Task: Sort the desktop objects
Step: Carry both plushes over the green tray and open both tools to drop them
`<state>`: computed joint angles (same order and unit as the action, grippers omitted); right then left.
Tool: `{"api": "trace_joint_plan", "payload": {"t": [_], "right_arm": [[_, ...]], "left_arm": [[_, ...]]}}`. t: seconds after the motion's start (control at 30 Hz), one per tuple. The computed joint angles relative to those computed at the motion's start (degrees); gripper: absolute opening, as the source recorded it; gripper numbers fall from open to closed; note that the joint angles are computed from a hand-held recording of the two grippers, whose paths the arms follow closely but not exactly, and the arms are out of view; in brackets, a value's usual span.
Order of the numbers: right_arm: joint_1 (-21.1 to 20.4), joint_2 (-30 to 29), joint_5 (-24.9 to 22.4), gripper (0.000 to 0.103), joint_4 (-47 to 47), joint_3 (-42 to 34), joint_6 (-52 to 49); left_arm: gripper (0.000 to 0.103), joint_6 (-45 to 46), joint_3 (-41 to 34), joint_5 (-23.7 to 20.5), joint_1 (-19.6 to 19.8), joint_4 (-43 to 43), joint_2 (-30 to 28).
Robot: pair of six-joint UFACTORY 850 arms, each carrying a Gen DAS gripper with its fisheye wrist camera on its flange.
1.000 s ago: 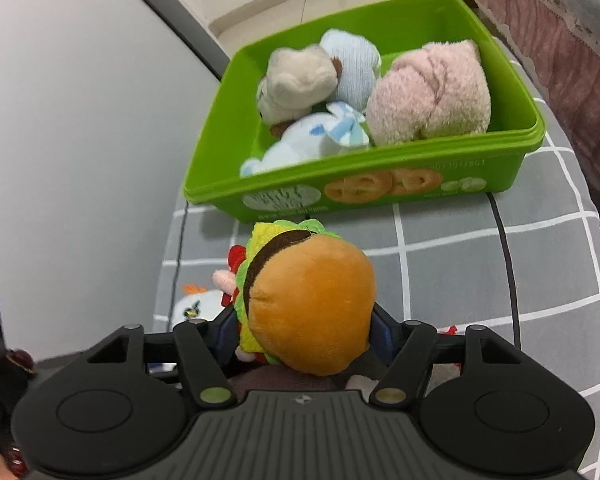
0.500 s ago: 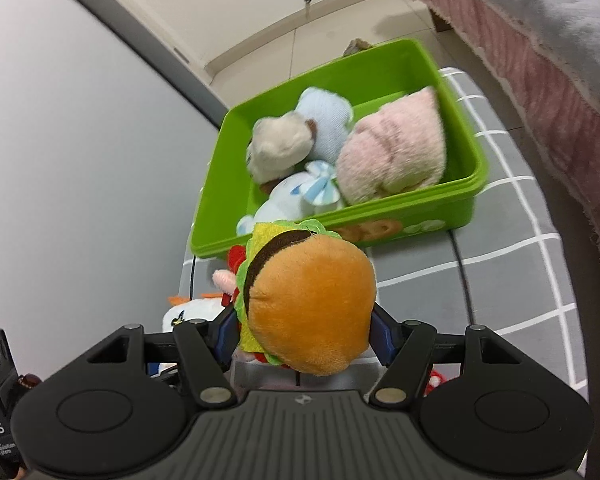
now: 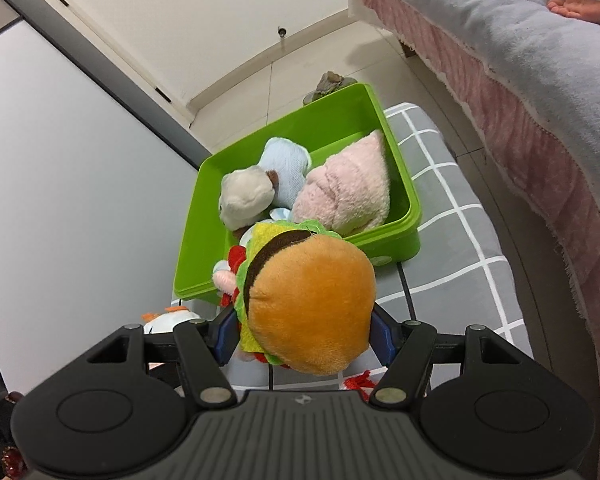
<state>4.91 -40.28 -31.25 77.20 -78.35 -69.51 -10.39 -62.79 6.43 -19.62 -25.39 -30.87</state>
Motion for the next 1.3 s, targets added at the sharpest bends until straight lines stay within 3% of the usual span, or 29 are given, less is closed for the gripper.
{"api": "trace_joint_plan", "payload": {"t": [0.3, 0.87, 1.03, 1.3], "right_arm": [[-0.35, 0.67, -0.66, 0.065, 0.72, 0.77, -0.97], [-1.45, 0.41, -2.02, 0.065, 2.14, -0.32, -0.28], [-1.73, -0.44, -3.53, 0.065, 1.91, -2.14, 1.23], [-1.44, -5.09, -4.35, 0.065, -0.8, -10.12, 7.61]], "left_arm": [[0.064, 1.65, 0.72, 1.01, -0.05, -2.63, 0.72], [0.064, -3.61, 1.88, 3.98, 0.77, 1.39, 2.5], [0.064, 7.31, 1.77, 5.1, 1.25, -8.26, 3.27], [0.064, 12.76, -4.01, 3.22, 3.08, -10.25, 0.18]]}}
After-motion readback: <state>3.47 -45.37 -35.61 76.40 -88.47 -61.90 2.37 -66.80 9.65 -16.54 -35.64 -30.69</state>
